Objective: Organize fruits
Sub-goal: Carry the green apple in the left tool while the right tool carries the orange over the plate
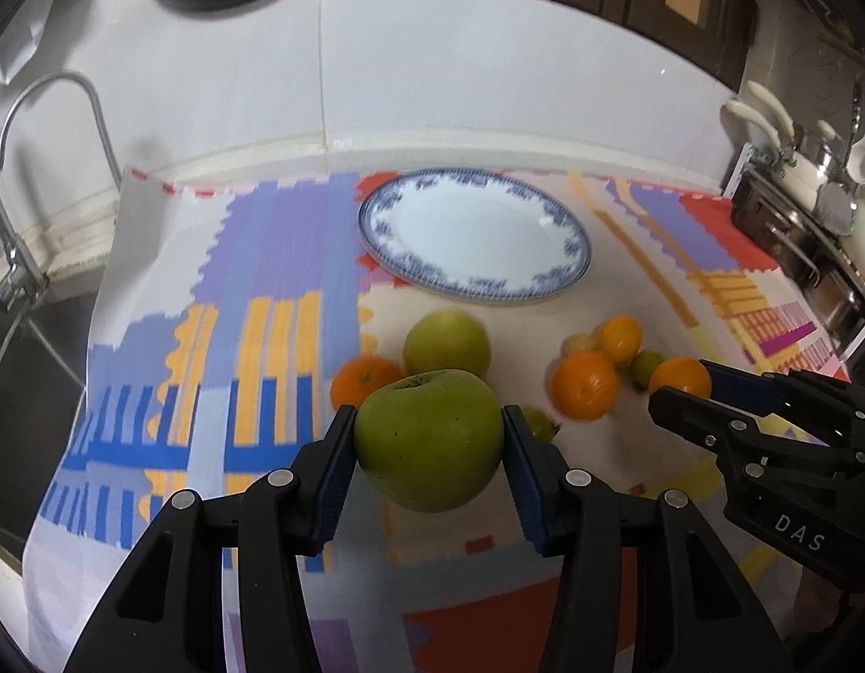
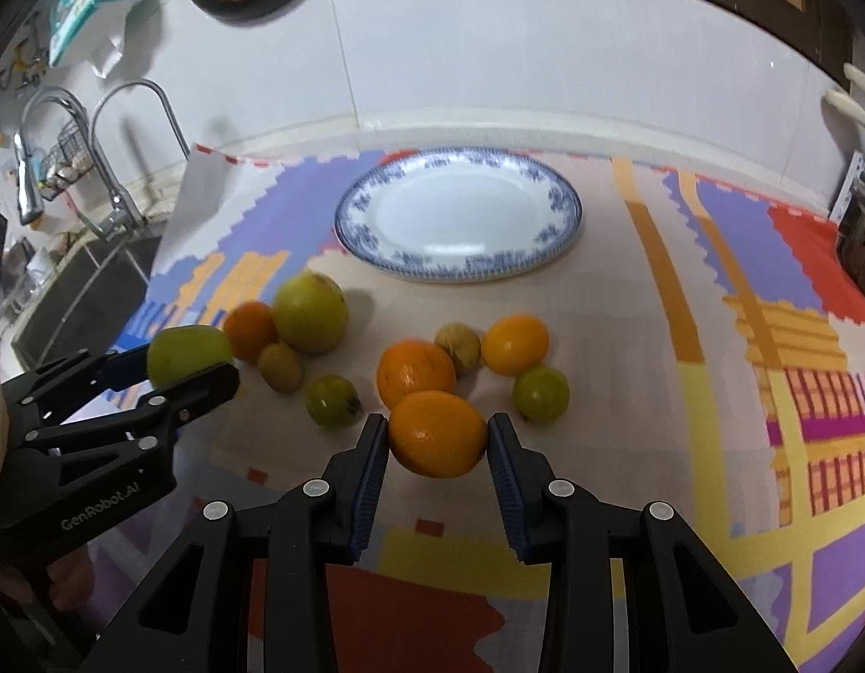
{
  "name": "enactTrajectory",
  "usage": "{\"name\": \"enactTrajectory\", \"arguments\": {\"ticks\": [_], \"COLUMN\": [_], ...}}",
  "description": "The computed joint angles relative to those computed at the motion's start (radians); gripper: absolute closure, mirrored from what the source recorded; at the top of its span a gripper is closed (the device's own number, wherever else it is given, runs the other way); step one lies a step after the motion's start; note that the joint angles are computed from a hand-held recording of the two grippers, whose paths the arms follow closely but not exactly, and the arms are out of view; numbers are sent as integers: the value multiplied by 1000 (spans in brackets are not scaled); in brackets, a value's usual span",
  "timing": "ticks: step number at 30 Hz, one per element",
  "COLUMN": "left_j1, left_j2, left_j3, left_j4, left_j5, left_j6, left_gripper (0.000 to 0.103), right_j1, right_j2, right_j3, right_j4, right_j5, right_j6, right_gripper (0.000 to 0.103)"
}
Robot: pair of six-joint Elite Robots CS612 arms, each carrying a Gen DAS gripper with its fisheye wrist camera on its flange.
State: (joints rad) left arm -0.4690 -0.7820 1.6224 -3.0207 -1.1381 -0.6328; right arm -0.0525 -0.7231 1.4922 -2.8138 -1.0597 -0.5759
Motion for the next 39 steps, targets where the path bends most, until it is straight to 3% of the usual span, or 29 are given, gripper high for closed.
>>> {"name": "enactTrajectory", "arguments": {"ticks": [10, 20, 31, 39], "left_j1": [10, 33, 76, 114], "left_j2": [14, 42, 107, 176], "left_j3": [-58, -140, -286, -414], "left_j4": [-48, -67, 9, 126], "left_j5": [34, 49, 17, -78], "left_j6": [77, 167, 221, 207], "left_gripper": [53, 53, 53, 53], "right_j1": [-2, 10, 36, 58], "right_j2": [6, 48, 123, 201], "right_j3": [-45, -143, -301, -452], "right_j4": [-55, -57, -29, 69], "right_j5": [65, 97, 68, 36], "right_j6": [17, 52, 68, 57], "right_gripper": [66, 66, 66, 66]}}
